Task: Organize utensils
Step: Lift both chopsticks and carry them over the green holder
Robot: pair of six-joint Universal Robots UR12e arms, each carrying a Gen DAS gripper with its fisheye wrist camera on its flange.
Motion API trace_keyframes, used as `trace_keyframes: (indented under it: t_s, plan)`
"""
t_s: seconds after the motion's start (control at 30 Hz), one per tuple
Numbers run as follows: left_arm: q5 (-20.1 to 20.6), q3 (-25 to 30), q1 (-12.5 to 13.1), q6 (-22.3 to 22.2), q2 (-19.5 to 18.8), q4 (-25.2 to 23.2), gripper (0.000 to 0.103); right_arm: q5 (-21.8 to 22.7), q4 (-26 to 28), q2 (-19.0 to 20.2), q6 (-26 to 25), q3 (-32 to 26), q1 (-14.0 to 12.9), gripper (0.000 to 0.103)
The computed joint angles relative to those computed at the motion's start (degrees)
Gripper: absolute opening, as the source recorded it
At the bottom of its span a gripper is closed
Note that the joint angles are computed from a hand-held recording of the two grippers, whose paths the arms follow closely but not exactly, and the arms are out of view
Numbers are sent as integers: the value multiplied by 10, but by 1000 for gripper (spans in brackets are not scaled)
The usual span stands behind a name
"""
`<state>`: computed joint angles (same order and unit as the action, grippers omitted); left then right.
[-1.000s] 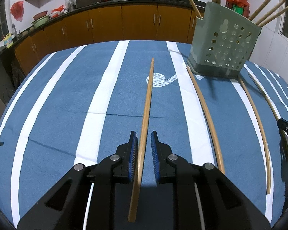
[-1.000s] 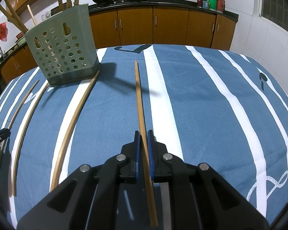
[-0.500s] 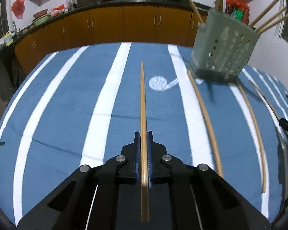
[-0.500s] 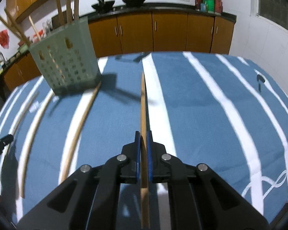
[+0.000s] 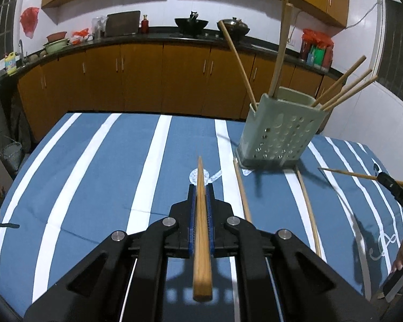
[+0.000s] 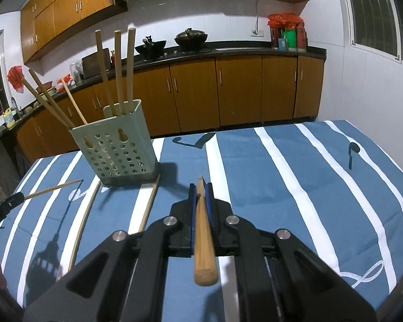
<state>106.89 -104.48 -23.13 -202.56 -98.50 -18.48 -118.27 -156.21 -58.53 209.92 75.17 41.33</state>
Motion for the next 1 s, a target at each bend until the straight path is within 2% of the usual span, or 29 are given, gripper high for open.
trace_keyframes:
  t_s: [0.27,0.43,0.77,1.0]
  plan:
    - [4,6,1,4,1,14,8,-3,-12,-2,-8,0,0,8]
    - [11,19,1,26,4,53,8,-12,-68,-3,-34,-12,2,8]
    - [3,63,-8,65,-7,105,8,34,-159,7,-87,-60,6,8]
    - [13,116,-21,93,-41,192,8,37,-250,44,-125,-133,11,8]
